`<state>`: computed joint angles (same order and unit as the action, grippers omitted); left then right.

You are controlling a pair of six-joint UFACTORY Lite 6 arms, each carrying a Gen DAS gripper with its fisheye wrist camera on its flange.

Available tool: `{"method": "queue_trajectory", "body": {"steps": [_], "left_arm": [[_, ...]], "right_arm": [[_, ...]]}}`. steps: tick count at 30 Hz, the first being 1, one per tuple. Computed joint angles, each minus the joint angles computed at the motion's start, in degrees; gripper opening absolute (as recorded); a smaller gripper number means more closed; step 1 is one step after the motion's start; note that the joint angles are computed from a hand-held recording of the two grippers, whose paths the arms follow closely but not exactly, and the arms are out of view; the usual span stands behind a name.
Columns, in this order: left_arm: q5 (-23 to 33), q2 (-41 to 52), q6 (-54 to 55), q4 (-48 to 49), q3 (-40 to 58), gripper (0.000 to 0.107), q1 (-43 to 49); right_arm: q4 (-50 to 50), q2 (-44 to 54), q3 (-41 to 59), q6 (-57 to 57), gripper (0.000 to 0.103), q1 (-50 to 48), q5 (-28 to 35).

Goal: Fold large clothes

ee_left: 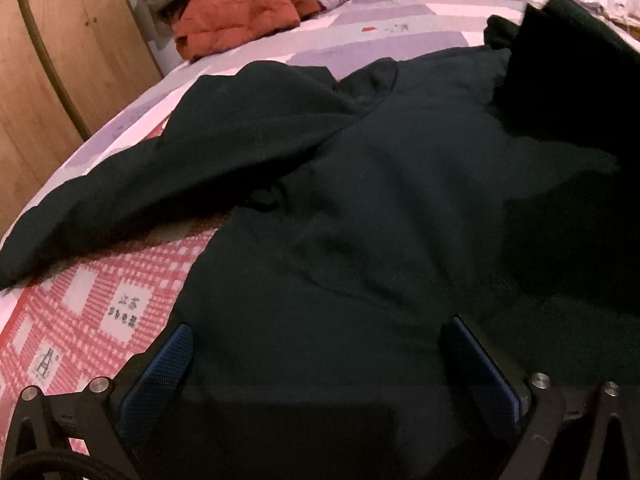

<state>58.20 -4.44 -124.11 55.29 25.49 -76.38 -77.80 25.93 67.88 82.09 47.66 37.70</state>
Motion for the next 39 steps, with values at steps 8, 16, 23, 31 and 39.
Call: {"method": "queue_trajectory", "body": {"steps": [8,16,23,31,39], "left_arm": [[1.1,-3.6,1.0,-0.3,-3.1,0.103,0.1],[2.0,-1.2,0.5,-0.7,-1.7,0.103,-0.9],[3.2,1.0,0.2,-1.5,-0.5,0.103,-2.0],[3.5,1.5,0.2,-1.7,-0.2,0.103,-2.3],[3.5,1.6,0.2,-1.7,-0.2,0.103,-2.3]], "right_arm": [[8.1,6.8,7.2,-10.4,0.012,0.0,-4.0],[12.6,-8.3,-5.5,-12.5,0.027,-2.0,-11.8],[20.2,-20.3,-17.3,-19.4,0.059,-2.5,-16.8],[28.3,-15.9,-12.2,-25.9,0.075,-1.0,-21.2],[2.8,-39.3,-27.5,2.9,0.075,-7.4,-6.3]]}}
